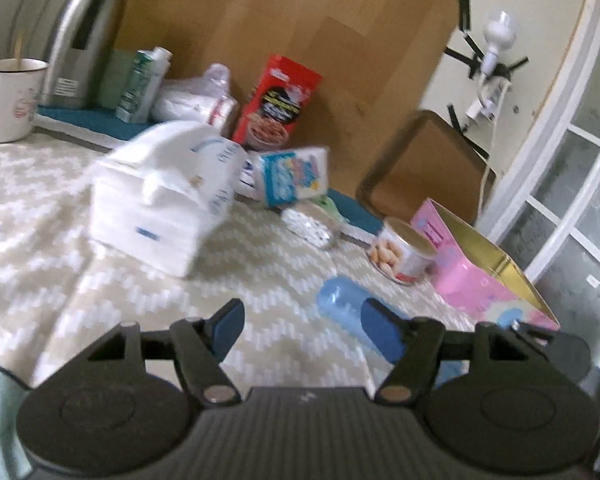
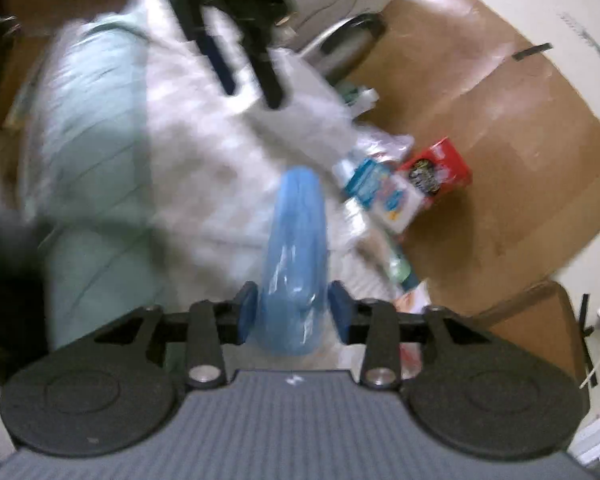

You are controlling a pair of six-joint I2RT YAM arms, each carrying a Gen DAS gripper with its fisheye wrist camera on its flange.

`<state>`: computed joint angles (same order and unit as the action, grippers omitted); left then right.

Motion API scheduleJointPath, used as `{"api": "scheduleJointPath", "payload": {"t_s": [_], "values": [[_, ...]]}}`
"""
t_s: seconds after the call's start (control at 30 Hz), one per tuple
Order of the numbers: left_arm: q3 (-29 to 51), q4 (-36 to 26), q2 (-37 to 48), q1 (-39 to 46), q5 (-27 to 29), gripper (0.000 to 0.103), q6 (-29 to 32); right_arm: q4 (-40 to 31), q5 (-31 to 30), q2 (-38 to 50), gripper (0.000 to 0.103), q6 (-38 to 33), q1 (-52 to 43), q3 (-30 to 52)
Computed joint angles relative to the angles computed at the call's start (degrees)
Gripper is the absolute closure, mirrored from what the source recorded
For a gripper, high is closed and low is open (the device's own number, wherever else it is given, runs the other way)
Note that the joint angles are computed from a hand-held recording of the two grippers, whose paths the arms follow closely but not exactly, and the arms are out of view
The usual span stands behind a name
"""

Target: Organize soft objects

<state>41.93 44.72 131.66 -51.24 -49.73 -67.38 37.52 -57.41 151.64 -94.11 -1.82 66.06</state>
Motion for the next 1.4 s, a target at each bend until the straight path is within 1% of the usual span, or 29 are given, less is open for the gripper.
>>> {"api": "scheduleJointPath", "payload": {"t_s": [0.03, 0.07, 0.1, 0.13, 0.17, 0.2, 0.27, 0.33, 0.37, 0.43, 0.47, 0.6, 0.67, 0.7, 0.73, 0.77, 0.83, 0.87, 0.9, 0.97, 1.1, 1.23, 1.33, 1.4], "values": [[0.68, 0.30, 0.28, 0.42, 0.97, 0.034, 1.26, -3.57, -0.73, -0.11, 0.052, 0.16, -1.16, 1.19], [1.67, -0.10, 0.59, 0.54, 1.57, 0.033, 2.05, -9.79, -1.10, -0.63, 0.050, 0.76, -2.07, 3.18], [2.51, -0.50, 0.82, 0.71, 2.16, 0.033, 2.85, -17.06, -1.35, -1.09, 0.046, 2.35, -2.85, 5.82], [3.43, -1.31, 0.91, 1.05, 2.91, 0.032, 3.68, -23.05, -1.88, -1.01, 0.040, 5.38, -3.53, 8.74], [4.28, -2.27, 0.97, 1.31, 3.51, 0.032, 4.21, -27.36, -2.61, -0.57, 0.037, 8.12, -4.08, 11.11], [4.99, -2.95, 1.06, 1.54, 4.11, 0.031, 4.65, -33.26, -3.73, 0.31, 0.035, 10.17, -4.74, 14.42], [5.67, -3.29, 1.20, 2.20, 5.60, 0.031, 5.80, -40.09, -6.12, 2.58, 0.034, 14.74, -5.72, 19.42], [6.54, -3.98, 1.40, 3.09, 6.98, 0.031, 7.07, -42.82, -7.39, 4.54, 0.034, 19.34, -6.36, 21.96], [7.25, -4.65, 1.59, 3.41, 7.49, 0.031, 7.53, -41.75, -7.88, 4.65, 0.034, 21.23, -6.54, 20.68], [8.57, -5.45, 2.06, 4.80, 9.65, 0.031, 8.91, -36.69, -8.02, 5.25, 0.034, 26.78, -6.16, 18.84], [9.30, -5.48, 2.47, 5.37, 10.83, 0.031, 9.48, -34.58, -7.94, 5.35, 0.034, 28.40, -5.93, 17.86], [12.77, -5.63, 4.89, 7.26, 15.70, 0.032, 11.68, -29.21, -8.29, 5.67, 0.034, 31.31, -5.23, 15.79], [14.30, -4.60, 6.53, 7.21, 16.88, 0.031, 11.75, -26.40, -8.12, 5.25, 0.034, 32.32, -4.94, 14.18], [15.10, -5.50, 6.70, 6.99, 16.73, 0.031, 11.40, -23.20, -7.79, 5.36, 0.036, 34.47, -4.80, 13.51], [15.98, -6.73, 6.74, 6.75, 16.81, 0.031, 11.12, -22.46, -7.53, 5.64, 0.040, 35.39, -4.87, 14.00], [16.79, -7.50, 6.81, 6.71, 17.47, 0.032, 11.22, -21.99, -7.55, 5.74, 0.040, 36.43, -5.28, 14.31], [18.62, -8.55, 7.29, 6.79, 18.67, 0.032, 11.89, -26.83, -8.01, 6.26, 0.040, 35.54, -6.56, 17.13], [20.15, -9.35, 7.79, 6.88, 19.41, 0.032, 12.36, -27.83, -8.16, 6.58, 0.040, 35.17, -7.38, 18.06], [21.82, -10.12, 8.38, 7.05, 20.29, 0.032, 13.04, -27.08, -8.13, 6.75, 0.040, 35.27, -8.05, 18.05], [26.30, -12.35, 10.06, 7.35, 22.03, 0.032, 14.56, -24.59, -7.79, 7.17, 0.040, 36.41, -9.60, 17.93], [38.54, -18.88, 14.85, 7.69, 24.78, 0.032, 19.47, -24.59, -7.05, 9.73, 0.040, 39.69, -12.88, 22.87], [53.62, -26.80, 21.26, 8.29, 28.08, 0.032, 23.50, -22.44, -6.20, 12.49, 0.040, 45.23, -15.71, 27.37], [65.31, -33.05, 26.29, 8.60, 30.47, 0.032, 25.38, -20.26, -6.06, 14.47, 0.040, 49.54, -17.52, 30.30], [71.90, -36.45, 28.67, 8.35, 30.50, 0.032, 27.03, -18.28, -7.14, 15.51, 0.040, 53.03, -18.65, 31.99]]}}
